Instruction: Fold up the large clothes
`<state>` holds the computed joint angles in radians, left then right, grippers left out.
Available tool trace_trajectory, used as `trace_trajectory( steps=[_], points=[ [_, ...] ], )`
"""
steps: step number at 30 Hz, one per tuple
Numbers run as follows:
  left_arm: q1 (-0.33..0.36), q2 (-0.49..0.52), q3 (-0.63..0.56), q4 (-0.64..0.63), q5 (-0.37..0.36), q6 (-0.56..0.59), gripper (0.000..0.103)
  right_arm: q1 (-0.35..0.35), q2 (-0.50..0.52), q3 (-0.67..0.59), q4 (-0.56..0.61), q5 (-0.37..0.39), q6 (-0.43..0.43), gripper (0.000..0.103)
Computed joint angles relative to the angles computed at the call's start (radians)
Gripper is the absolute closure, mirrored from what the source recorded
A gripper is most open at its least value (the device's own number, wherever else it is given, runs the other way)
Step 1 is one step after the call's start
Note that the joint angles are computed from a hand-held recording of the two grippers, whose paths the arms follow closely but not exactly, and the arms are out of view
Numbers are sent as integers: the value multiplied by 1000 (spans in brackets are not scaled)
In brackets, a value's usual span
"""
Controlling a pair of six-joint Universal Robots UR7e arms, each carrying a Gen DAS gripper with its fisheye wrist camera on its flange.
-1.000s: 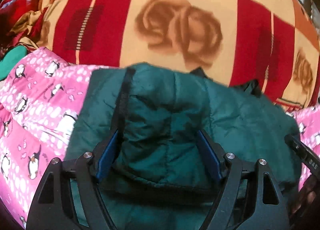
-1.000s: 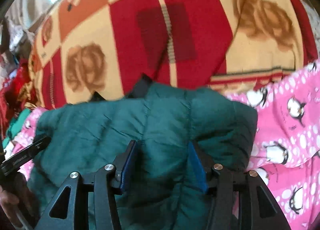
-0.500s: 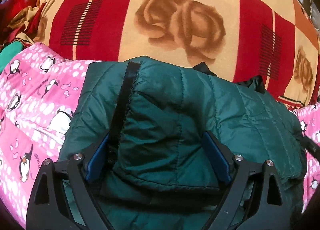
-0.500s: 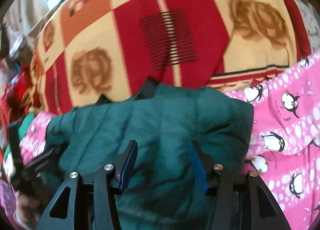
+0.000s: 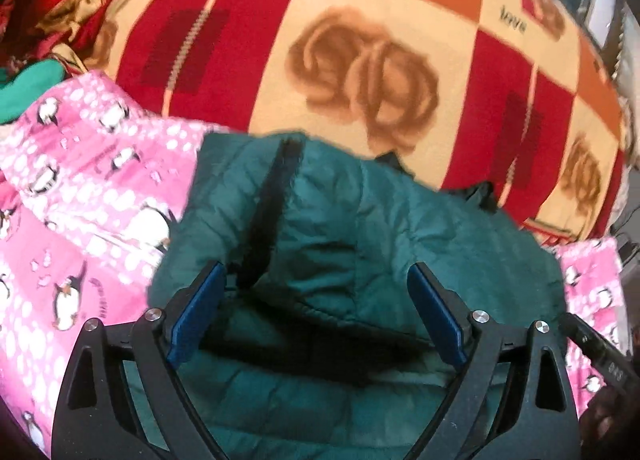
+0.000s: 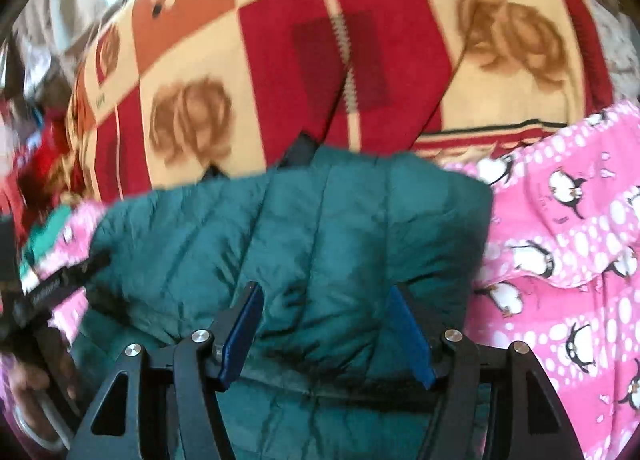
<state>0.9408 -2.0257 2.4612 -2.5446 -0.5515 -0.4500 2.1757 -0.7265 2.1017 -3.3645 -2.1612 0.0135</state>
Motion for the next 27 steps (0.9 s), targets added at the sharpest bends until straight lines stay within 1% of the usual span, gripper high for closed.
trace_trajectory(
  steps=[2,5,6,8,11,15,17,20,22,24,26,27],
  points=[
    [-50,-38,11,8,31,-5,11,-5,-8,3,2,-13,10,40],
    [-88,-57,12,6,38,-2,11,-23,-12,3,18,-5,35,40],
    [-88,-49,9,5,36,1,11,-29,-12,2,24,2,41,40],
    [-67,-17,-1,16,19,-4,11,-41,-7,0,30,12,47,40],
    [-9,43,-9,-7,-21,1,11,-36,14,-9,21,-17,13,40],
    [40,112,-3,-28,6,4,11,-40,58,-40,53,-82,-33,40],
    [71,133,-8,-56,-26,21,11,-44,72,-43,38,-92,-49,39],
    [77,140,-9,-59,-25,26,11,-27,58,-45,71,-109,-21,40],
    [77,139,-3,-70,-23,32,11,-16,37,-27,44,-78,-12,40],
    [74,138,4,-78,-15,37,11,-14,26,-9,-1,-23,-18,40],
    [66,139,10,-75,1,30,11,-17,37,-15,10,2,-25,39],
    [65,144,9,-76,6,31,11,-21,49,-25,33,-2,-23,39]
  ],
)
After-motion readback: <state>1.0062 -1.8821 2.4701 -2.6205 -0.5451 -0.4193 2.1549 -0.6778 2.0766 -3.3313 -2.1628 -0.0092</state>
